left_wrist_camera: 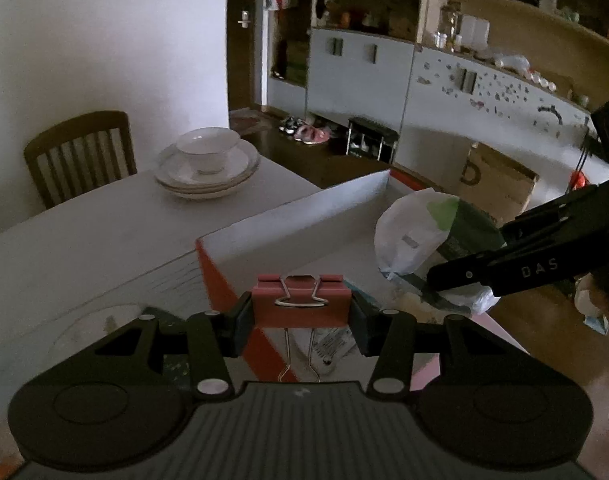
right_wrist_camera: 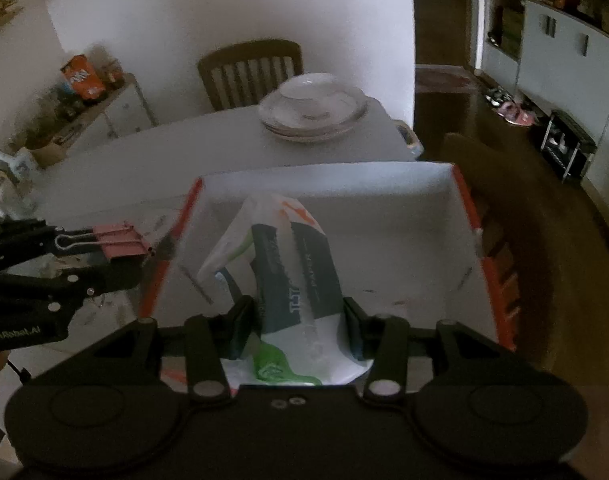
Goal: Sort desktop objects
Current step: 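Carry pink clip and white plastic bag over the red shoebox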
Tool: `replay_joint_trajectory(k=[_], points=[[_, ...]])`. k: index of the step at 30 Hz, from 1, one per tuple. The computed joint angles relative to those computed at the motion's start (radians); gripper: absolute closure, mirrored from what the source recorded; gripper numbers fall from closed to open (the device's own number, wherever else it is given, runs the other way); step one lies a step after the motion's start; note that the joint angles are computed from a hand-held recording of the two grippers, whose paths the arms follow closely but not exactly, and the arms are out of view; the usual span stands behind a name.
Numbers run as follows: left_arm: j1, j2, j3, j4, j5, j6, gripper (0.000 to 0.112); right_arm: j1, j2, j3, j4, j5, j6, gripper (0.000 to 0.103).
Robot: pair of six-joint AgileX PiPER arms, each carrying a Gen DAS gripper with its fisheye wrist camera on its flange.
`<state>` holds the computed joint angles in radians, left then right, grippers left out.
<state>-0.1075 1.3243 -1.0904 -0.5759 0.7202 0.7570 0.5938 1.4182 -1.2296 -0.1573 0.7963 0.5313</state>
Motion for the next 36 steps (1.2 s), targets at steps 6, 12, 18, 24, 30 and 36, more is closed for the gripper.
replay_joint_trajectory(k=[6,12,18,24,30,36], points=[[-0.111,0.106,-0.045,0.114,-0.077,-0.103,0.064,-0.08,0.011,0.032,0.045,-0.004,-0.102,0.057],[-0.159,0.209,-0.089,0.185,-0.11,-0.166,0.064,-0.141,0.058,0.031,0.078,-0.017,-0.194,0.057],[-0.193,0.313,-0.166,0.267,-0.11,-0.247,0.064,-0.167,0.116,0.012,0.096,-0.029,-0.276,0.057],[-0.225,0.407,-0.27,0.357,-0.085,-0.322,0.064,-0.171,0.173,-0.015,0.084,-0.028,-0.307,0.057],[-0.247,0.492,-0.372,0.427,-0.013,-0.363,0.064,-0.158,0.238,-0.061,0.053,-0.02,-0.329,0.057],[-0.246,0.59,-0.512,0.451,0.135,-0.396,0.064,-0.149,0.294,-0.097,0.032,-0.015,-0.353,0.057]])
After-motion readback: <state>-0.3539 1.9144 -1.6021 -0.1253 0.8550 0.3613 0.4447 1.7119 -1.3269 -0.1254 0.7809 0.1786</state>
